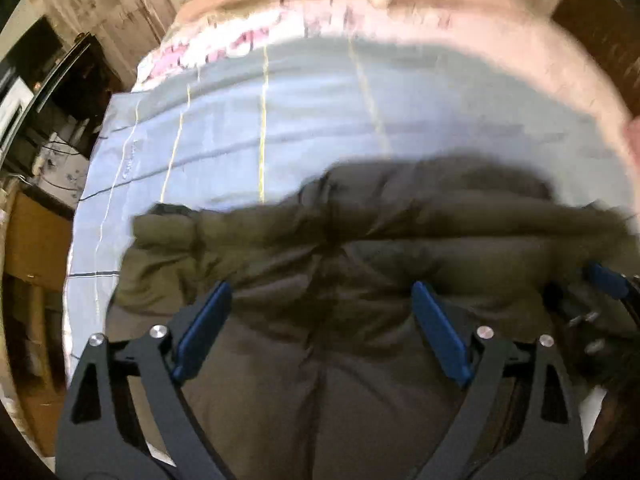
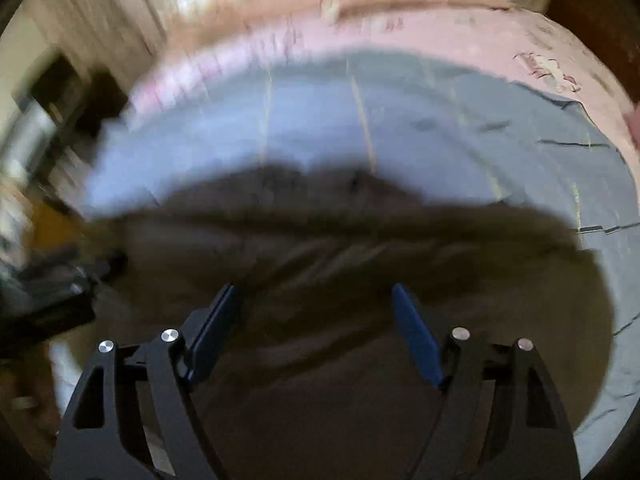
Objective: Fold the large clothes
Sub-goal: 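Release the jacket and smooth the folded bundle flat with both tools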
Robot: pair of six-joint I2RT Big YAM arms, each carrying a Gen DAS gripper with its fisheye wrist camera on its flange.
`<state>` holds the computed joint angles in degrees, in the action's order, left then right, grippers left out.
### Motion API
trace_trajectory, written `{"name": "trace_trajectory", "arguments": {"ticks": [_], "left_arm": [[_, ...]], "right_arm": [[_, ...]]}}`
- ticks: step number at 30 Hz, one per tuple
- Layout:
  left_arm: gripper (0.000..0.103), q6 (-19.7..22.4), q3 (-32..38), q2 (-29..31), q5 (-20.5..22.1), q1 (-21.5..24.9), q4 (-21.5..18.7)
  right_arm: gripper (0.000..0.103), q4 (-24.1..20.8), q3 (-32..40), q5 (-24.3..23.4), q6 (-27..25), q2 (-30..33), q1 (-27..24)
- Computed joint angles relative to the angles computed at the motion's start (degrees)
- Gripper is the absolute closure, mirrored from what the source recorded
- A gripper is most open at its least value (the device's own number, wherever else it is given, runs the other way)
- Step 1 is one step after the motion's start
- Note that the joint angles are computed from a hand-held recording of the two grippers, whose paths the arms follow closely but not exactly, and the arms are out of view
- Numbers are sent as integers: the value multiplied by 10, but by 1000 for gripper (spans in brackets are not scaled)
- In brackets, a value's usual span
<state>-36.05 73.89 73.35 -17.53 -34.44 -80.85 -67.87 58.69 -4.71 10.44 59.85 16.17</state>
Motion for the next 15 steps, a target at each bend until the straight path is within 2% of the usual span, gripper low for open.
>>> {"name": "trace_trajectory", "arguments": {"ticks": [1,2,3,6,8,10,11,12,14,15], "left_arm": [[9,1,-11,13,9,10,3],[2,4,-22,17,10,19,8],[2,10,-34,23,3,23,18],[2,8,-52,30,17,31,32],[2,6,-47,40,20,35,25],[9,0,-41,21,32,38,22],[15,-3,-44,-8,25,39,23],[15,-3,-51,-31,6,39,22],[14,-4,-73,-77,-47,47,6],[14,-5,-82,-90,-61,57,-10]], "right_arm": [[18,22,-16,27,14,9,16],[15,36,-24,48,11,16,29],[13,35,-24,70,3,27,40],[4,33,-23,87,-14,50,44],[3,15,-9,69,-23,69,29],[8,-4,2,33,-26,47,10],[18,-7,6,21,-28,30,-7],[19,-7,8,16,-31,6,-30],[19,0,1,42,-47,-39,-90],[19,-2,-3,62,-60,-50,-120]]}}
